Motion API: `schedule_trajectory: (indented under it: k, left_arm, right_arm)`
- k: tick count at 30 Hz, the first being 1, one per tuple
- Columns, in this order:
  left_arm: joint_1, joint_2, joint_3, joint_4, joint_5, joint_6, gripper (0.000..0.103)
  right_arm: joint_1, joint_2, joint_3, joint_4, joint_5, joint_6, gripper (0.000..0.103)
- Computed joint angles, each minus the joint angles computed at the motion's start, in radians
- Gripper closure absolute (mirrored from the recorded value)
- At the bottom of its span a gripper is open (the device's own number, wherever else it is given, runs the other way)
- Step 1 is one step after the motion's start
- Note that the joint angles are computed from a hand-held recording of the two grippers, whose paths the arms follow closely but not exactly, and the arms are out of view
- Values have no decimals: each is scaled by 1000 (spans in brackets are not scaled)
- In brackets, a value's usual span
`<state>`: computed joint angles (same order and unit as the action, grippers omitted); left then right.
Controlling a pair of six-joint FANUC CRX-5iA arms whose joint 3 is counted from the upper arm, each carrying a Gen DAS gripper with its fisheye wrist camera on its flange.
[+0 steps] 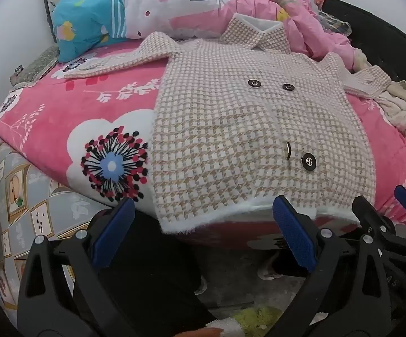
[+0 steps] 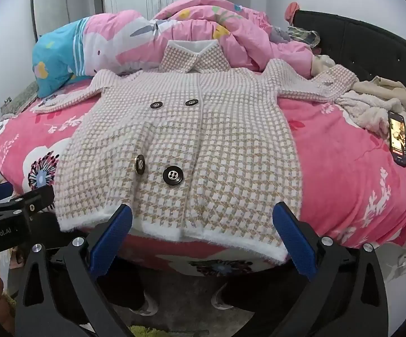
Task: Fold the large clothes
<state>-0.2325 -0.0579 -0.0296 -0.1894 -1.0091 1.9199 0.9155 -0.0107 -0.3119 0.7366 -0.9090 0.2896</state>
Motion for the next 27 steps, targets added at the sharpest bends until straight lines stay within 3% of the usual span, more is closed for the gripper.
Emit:
schedule_trajectory:
  k: [27]
  left_arm:
    - [12, 0, -13, 19, 7, -8, 8]
  right_arm:
    - [6, 0, 2, 14, -9, -7, 5]
